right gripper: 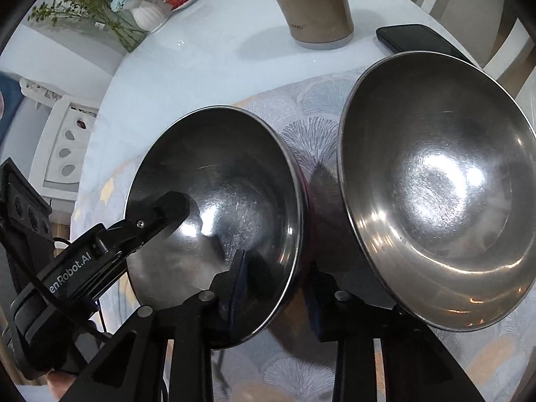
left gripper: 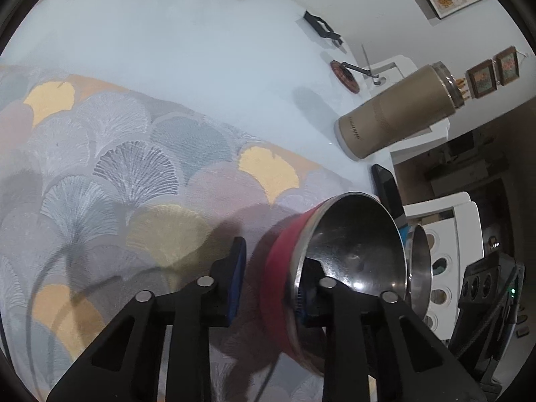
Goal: Organize plates and bowls
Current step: 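Lift the red steel bowl with both grippers and carry it over the pink bowl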
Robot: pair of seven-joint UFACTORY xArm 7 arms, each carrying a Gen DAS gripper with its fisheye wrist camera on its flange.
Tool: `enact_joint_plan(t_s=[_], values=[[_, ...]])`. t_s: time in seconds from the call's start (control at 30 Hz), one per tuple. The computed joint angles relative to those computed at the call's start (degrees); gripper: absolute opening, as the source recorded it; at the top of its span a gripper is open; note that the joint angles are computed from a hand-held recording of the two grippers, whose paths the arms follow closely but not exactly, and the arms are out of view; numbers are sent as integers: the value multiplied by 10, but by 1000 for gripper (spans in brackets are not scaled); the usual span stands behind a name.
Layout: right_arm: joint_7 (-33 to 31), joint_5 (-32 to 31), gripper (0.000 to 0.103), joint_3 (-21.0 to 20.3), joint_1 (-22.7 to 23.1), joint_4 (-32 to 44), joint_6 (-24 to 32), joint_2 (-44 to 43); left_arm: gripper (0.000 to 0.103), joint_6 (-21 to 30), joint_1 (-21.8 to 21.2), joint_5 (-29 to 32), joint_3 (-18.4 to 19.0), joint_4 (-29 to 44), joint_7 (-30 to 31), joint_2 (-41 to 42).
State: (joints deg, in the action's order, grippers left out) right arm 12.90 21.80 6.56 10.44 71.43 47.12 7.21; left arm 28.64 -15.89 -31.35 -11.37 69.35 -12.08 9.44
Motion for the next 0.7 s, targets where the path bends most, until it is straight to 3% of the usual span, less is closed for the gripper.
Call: enact_joint_plan(t_s=[0.13, 0.33, 0.7], values=[[-9, -1, 25, 1, 1, 1, 0, -2, 17, -2, -6, 21, 3, -1, -5, -9], [-7, -16, 25, 3, 10, -3, 14, -23, 17, -15, -4, -11, 3, -32, 14, -46], [3, -31, 25, 1, 31, -58, 50, -143, 17, -6, -45, -23, 25, -133, 10, -200]])
